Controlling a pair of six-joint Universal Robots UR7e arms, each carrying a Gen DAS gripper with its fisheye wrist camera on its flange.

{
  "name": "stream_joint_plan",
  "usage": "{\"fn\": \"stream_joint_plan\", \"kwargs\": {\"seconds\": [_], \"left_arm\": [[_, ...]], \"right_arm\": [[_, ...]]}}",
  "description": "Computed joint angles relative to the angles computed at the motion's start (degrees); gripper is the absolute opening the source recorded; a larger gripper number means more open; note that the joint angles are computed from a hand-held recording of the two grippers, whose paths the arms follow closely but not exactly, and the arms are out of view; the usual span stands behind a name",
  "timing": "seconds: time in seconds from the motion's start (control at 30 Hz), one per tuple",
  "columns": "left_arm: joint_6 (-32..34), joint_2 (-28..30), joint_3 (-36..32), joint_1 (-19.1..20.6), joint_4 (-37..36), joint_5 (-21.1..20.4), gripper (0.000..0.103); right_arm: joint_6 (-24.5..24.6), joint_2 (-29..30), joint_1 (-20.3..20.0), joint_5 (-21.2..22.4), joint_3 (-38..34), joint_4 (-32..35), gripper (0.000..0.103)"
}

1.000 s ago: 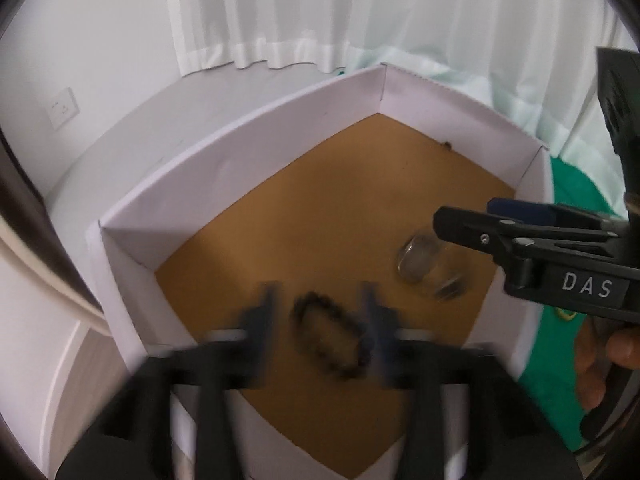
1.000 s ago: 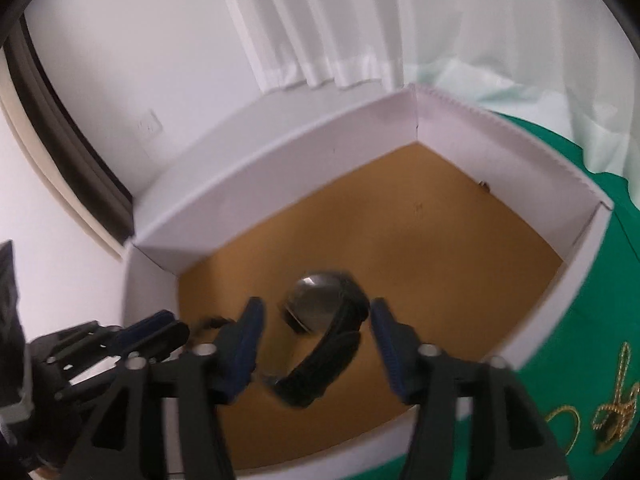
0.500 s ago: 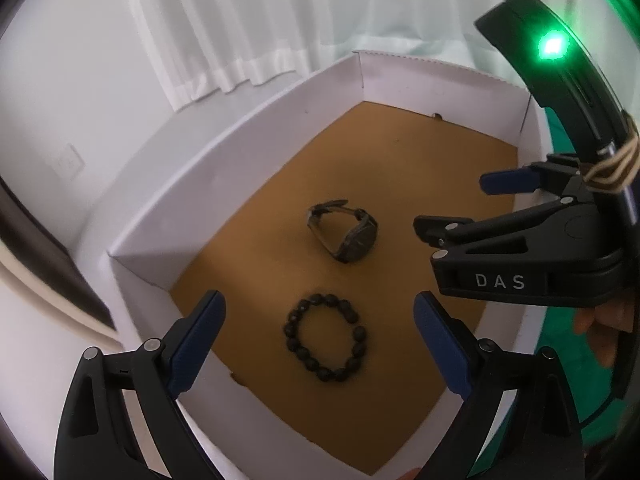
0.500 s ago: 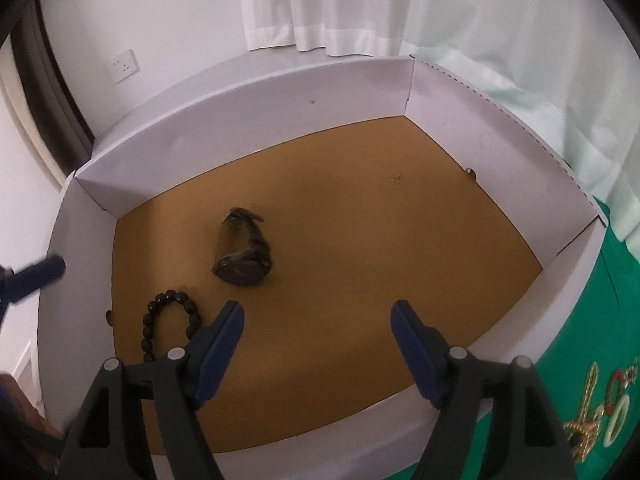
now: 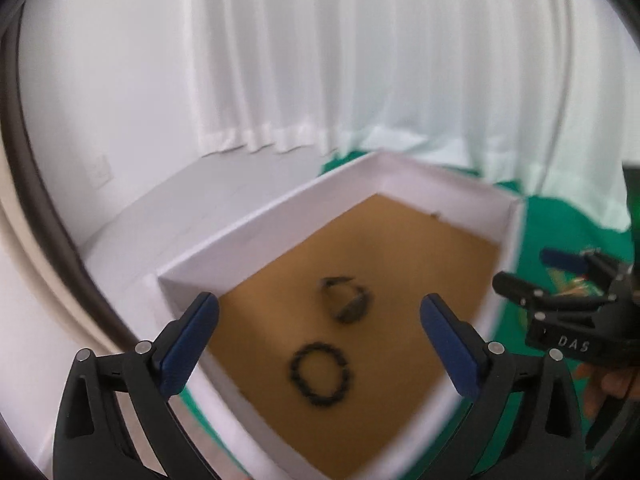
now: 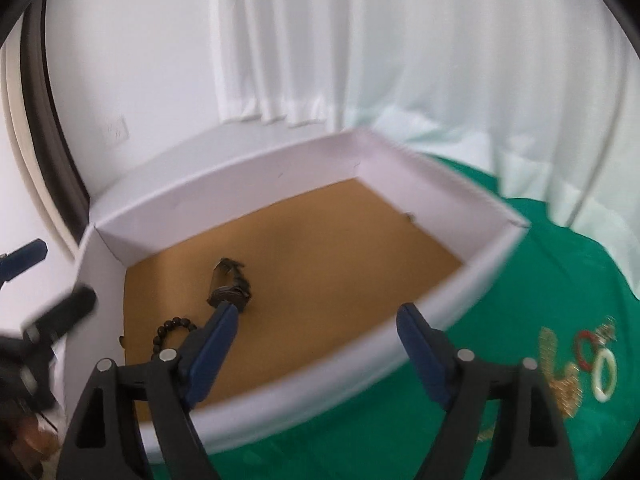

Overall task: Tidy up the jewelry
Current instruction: 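Move both tools back over the remaining jewelry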

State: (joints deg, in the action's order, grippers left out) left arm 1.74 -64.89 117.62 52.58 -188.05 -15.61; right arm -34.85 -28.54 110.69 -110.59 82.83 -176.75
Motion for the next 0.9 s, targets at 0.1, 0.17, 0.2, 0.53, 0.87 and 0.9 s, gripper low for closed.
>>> {"fn": "stream_joint_plan", "kwargs": {"seconds": [0.1, 0.17, 0.2, 0.53, 0.87, 0.9], "left_arm": [[-6.13, -2.8, 2.6, -2.33, 6.99, -7.77, 0.101], [-9.1, -2.68, 3.81, -3.45, 8.92, -12.01, 0.101], [-10.3, -2.03, 4.35, -3.89, 9.29, -13.64, 0.101], [-10.75, 11.4, -0.9, -0.8, 21.32, -25.16, 0.101], [-8.99, 18.54, -2.04, 0.28, 18.41, -23.3, 0.101], [-8.88, 18.93, -2.06, 0.17, 17.73, -23.31, 0.101]], "right_arm": [[-0.39, -4.15, -1.04, -1.6, 5.66, -5.75, 0.084], [-0.74, -7.44, -2.38, -3.05, 10.51, -9.69, 0.087], [-0.92, -9.15, -3.05, -3.84, 12.97, -11.03, 0.087], [4.31, -20.68, -13.05, -15.44, 29.92, -16.43, 0.087], [4.0, -21.7, -15.35, -18.24, 34.4, -22.46, 0.087], [3.53, -21.93, -15.58, -17.93, 34.86, -23.15, 0.087]]}}
